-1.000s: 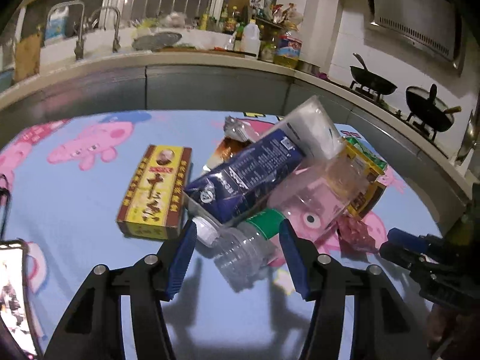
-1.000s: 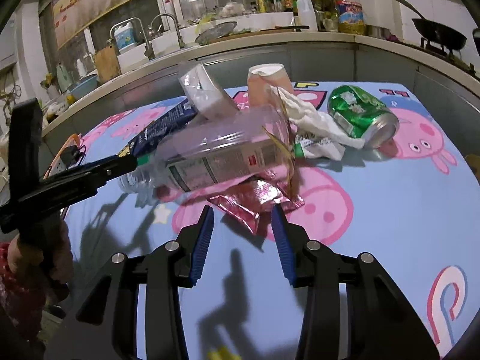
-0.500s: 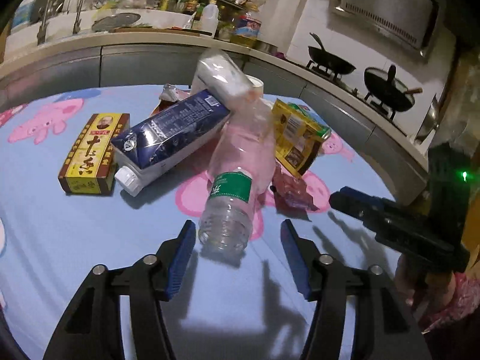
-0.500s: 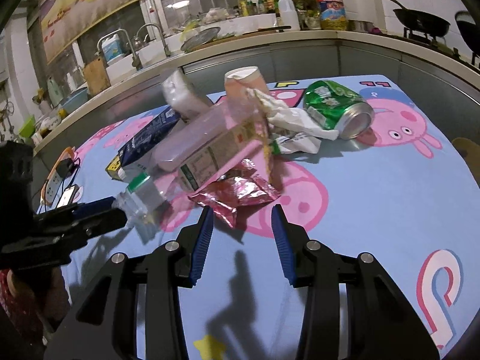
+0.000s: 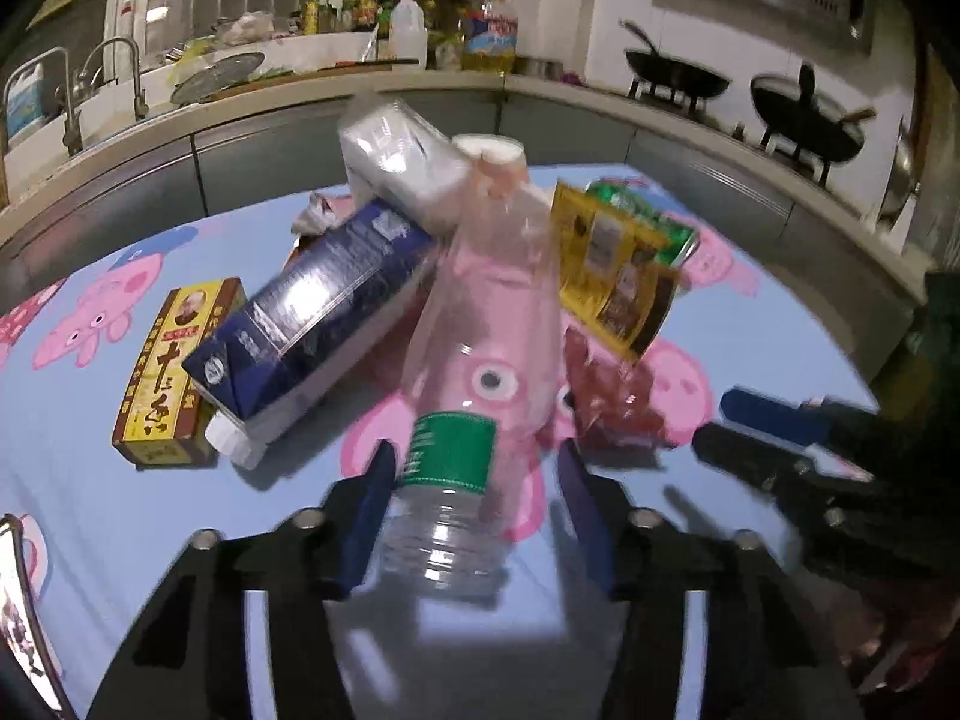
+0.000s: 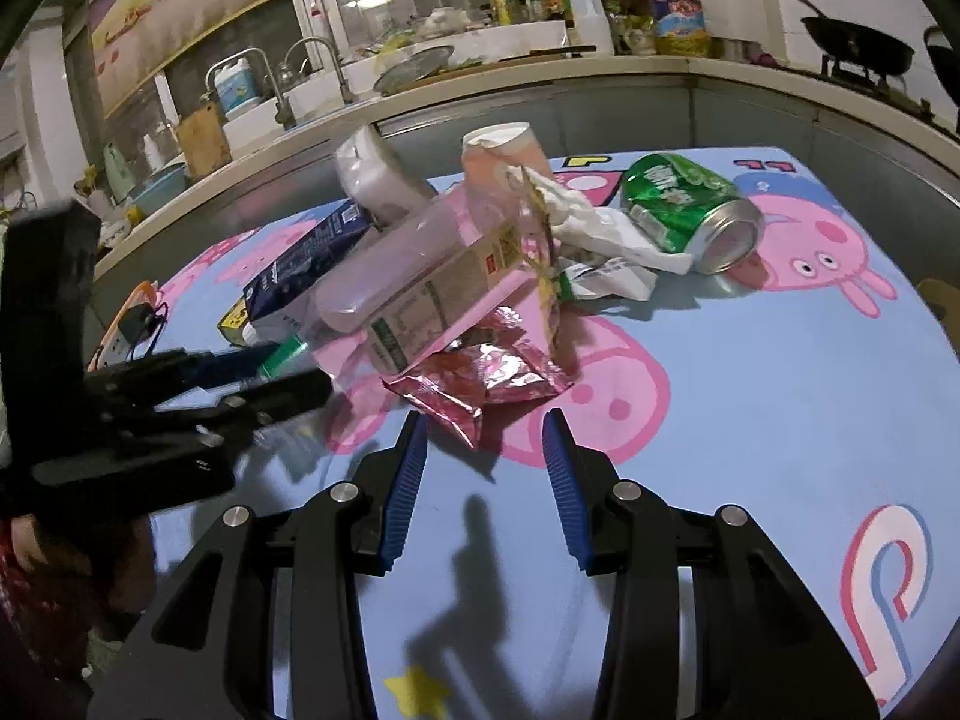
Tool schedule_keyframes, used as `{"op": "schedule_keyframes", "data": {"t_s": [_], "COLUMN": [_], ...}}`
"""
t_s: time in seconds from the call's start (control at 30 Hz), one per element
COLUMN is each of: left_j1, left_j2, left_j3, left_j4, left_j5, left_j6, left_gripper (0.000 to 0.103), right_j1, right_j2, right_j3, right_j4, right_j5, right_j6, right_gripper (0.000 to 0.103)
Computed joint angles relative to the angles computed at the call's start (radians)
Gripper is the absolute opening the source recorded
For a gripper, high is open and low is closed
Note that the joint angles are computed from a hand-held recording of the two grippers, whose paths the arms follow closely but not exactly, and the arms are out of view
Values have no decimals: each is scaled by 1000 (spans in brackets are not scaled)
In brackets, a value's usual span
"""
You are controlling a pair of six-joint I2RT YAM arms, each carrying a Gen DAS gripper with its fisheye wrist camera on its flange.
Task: Collect trash
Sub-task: 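Grasp the clear green-label water bottle with the left tool while the right tool grasps the pink wrapper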
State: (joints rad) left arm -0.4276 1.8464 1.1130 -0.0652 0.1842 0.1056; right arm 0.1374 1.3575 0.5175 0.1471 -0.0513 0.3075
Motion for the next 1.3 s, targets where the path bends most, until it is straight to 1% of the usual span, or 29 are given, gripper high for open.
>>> {"op": "schedule_keyframes", "data": {"t_s": [0.03, 0.1, 0.13, 0.33, 0.4, 0.47, 0.5, 0.53, 0.57, 0.6, 0.63, 0.67, 0.77, 0.83, 0.87, 1.0, 1.07, 1.1, 1.13, 1.2, 1.3], "left_j1": [3, 13, 19, 51, 64, 72, 74, 74, 75, 74, 68, 65, 35, 9, -11, -42, -39, -36, -27, -15, 3], "left_j2": [-3, -22, -44, -141, -172, -207, -221, -226, -232, -241, -249, -254, -231, -199, -174, -116, -90, -83, -72, -72, -82], "left_j3": [-8, -33, -61, -196, -247, -301, -318, -321, -323, -327, -329, -326, -264, -222, -194, -137, -112, -107, -99, -105, -117], "left_j4": [1, 14, 29, 31, 34, 64, 68, 67, 66, 80, 90, 102, 88, 74, 64, 48, 37, 37, 32, 42, 40], "left_j5": [8, 29, 41, 90, 103, 100, 90, 82, 82, 81, 73, 68, 63, 32, 1, -74, -84, -87, -83, -56, -24], "left_j6": [9, 11, 19, 76, 82, 75, 65, 55, 46, 32, 22, 13, -6, -7, -3, 7, -4, -7, -7, -10, 4], "left_gripper": [41, 40, 40, 40, 41, 41, 43, 52, 56, 68, 77, 78, 78, 78, 78, 77, 73, 67, 65, 64, 63], "right_j1": [-18, -35, -38, -62, -66, -71, -76, -77, -83, -89, -95, -108, -160, -211, -236, -283, -286, -283, -277, -263, -228], "right_j2": [8, 11, 11, -25, -37, -41, -38, -36, -29, -26, -19, -13, 12, 49, 69, 134, 161, 178, 192, 229, 271], "right_j3": [3, -1, -2, -18, -26, -30, -31, -32, -31, -32, -31, -29, -22, -12, -9, 11, 27, 39, 47, 75, 113], "right_j4": [5, 14, 13, -4, -7, -11, -9, -9, -9, -7, -7, -7, -2, 12, 21, 56, 63, 66, 70, 71, 72], "right_j5": [-28, -46, -46, -64, -67, -73, -79, -82, -92, -101, -113, -136, -231, -323, -364, -457, -475, -483, -487, -497, -482], "right_j6": [15, 33, 33, 44, 50, 57, 57, 60, 66, 70, 78, 87, 127, 169, 186, 239, 253, 260, 266, 281, 293], "right_gripper": [40, 40, 40, 41, 41, 41, 41, 41, 41, 42, 42, 42, 42, 42, 42, 42, 42, 42, 42, 42, 42]}}
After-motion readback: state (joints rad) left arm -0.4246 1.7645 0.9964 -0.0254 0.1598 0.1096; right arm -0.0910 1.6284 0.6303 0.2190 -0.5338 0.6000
